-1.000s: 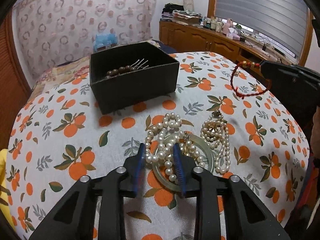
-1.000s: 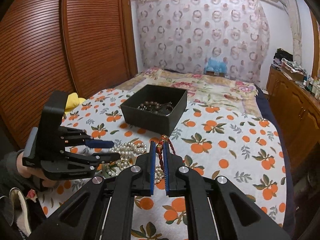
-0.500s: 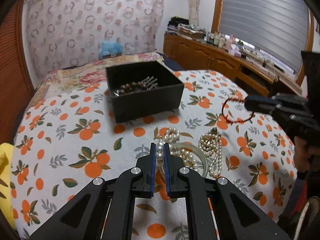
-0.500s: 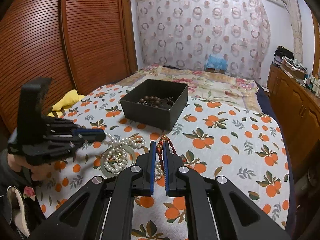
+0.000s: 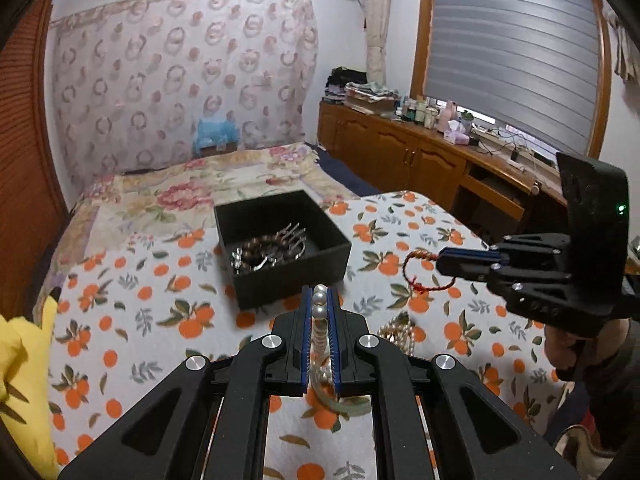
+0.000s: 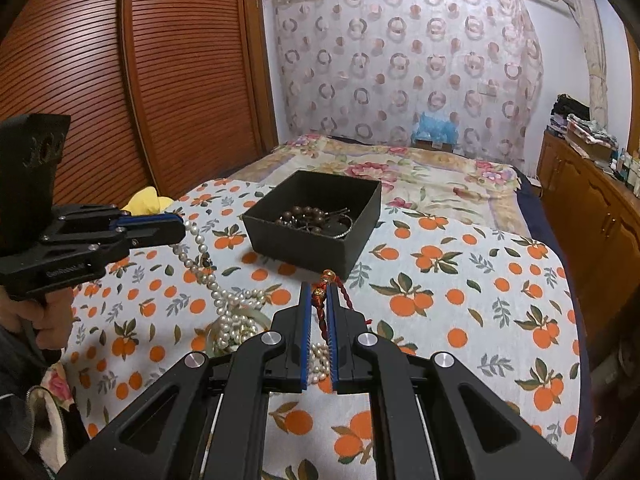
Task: Organize jewelry
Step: 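Carry the pearl necklace with the left tool to the box while the right tool lowers the red bracelet in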
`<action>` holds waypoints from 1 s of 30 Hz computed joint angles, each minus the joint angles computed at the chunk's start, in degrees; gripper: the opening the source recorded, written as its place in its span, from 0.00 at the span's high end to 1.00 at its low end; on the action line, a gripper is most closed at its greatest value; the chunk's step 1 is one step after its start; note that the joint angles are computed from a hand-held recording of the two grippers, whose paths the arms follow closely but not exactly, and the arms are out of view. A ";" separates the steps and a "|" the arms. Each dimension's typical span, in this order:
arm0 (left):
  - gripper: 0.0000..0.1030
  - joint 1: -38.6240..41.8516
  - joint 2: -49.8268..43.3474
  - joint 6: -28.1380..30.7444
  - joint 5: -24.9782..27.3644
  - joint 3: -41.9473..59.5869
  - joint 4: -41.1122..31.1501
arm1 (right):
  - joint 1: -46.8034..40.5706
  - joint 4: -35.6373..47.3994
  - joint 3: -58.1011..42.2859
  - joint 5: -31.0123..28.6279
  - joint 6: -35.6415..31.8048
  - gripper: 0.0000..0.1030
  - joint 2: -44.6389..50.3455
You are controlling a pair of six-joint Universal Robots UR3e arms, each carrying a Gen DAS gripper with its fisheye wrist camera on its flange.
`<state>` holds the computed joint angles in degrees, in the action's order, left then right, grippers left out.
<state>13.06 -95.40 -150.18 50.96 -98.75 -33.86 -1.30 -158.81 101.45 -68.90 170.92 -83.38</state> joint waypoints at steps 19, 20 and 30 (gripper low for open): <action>0.94 -2.84 -8.30 -2.79 -0.81 27.91 -14.08 | 0.16 13.44 -25.69 4.40 -2.53 0.92 10.46; 0.94 -2.96 -8.58 -2.95 -0.80 28.97 -14.54 | 0.09 13.80 -26.45 4.60 -2.64 0.92 10.81; 0.94 -3.77 -14.97 -5.10 -1.03 45.13 -21.23 | -0.15 18.52 -36.64 4.93 -3.90 0.92 15.63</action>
<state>9.29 -110.36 -155.29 49.92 -53.62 -55.08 -1.45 -140.29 64.81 -63.97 167.02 -67.75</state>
